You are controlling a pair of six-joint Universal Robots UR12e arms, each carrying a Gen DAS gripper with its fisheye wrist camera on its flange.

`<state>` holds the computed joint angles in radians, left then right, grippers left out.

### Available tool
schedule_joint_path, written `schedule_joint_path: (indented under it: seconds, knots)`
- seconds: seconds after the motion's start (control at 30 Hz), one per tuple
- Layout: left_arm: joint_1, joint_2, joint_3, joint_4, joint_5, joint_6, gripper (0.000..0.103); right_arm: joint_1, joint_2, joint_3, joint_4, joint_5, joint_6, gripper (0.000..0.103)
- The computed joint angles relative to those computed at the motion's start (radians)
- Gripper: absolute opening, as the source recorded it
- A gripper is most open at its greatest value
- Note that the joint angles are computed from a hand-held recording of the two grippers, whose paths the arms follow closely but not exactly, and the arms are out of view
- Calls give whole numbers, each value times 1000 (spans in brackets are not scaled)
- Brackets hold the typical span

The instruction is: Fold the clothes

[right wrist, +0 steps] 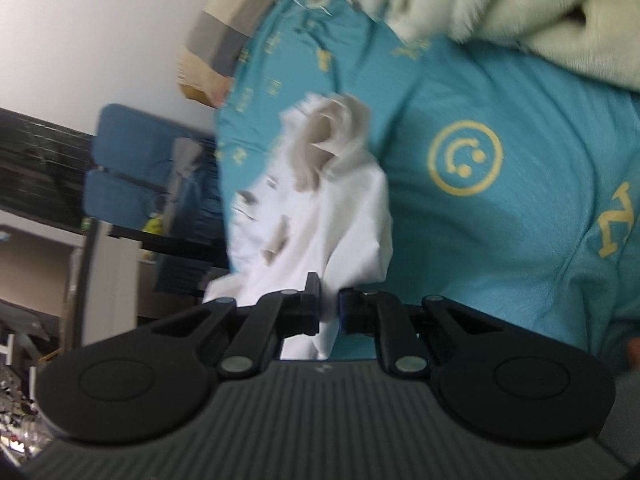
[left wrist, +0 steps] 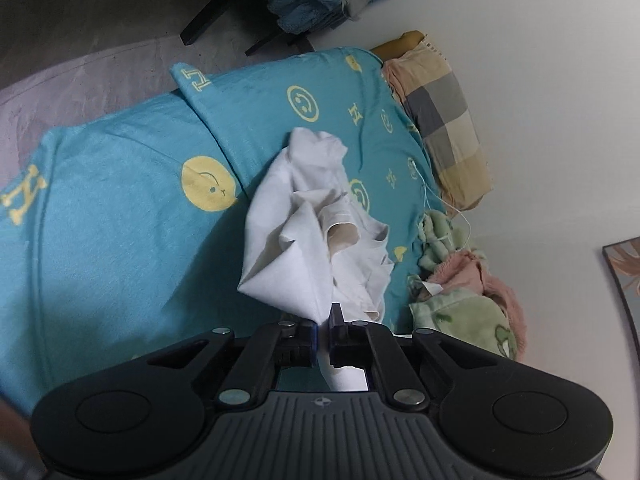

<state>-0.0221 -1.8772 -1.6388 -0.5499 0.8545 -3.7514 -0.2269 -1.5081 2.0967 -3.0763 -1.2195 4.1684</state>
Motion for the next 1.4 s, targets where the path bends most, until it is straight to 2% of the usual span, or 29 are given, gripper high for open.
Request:
schedule_joint_path:
  seconds: [0.07, 0.3, 0.43, 0.53, 0.63, 0.73, 0.83, 1.1, 1.13, 1.23, 1.4]
  knots:
    - [6, 37, -7, -26, 7, 29, 5, -4, -34, 9, -2, 14, 1, 11]
    - [41, 182, -115, -42, 3, 38, 5, 8, -172, 68, 6, 18, -23, 11]
    - [46, 207, -125, -72, 12, 30, 5, -5, -209, 81, 51, 47, -1, 11]
    - [28, 178, -91, -50, 41, 6, 5, -1, -184, 39, 95, 35, 4, 11]
    - [5, 112, -38, -7, 61, -36, 6, 3, -141, -8, 111, 17, 6, 11]
    - [-25, 41, 37, -18, 111, -3, 6, -7, -80, -50, 110, 26, 17, 12]
    - [-41, -45, 112, -1, 106, -13, 6, -18, -10, -91, 94, 38, 20, 12]
    - [-65, -240, 207, 211, 135, -108, 6, -38, 163, -195, 79, 93, 60, 12]
    - [-67, -259, 217, 216, 139, -120, 6, -36, 179, -206, 82, 91, 51, 12]
    - [-71, -304, 266, 161, 136, -114, 6, -32, 224, -239, 102, 81, 21, 12]
    - [-69, -343, 309, 107, 116, -130, 7, -33, 269, -260, 115, 77, 1, 12]
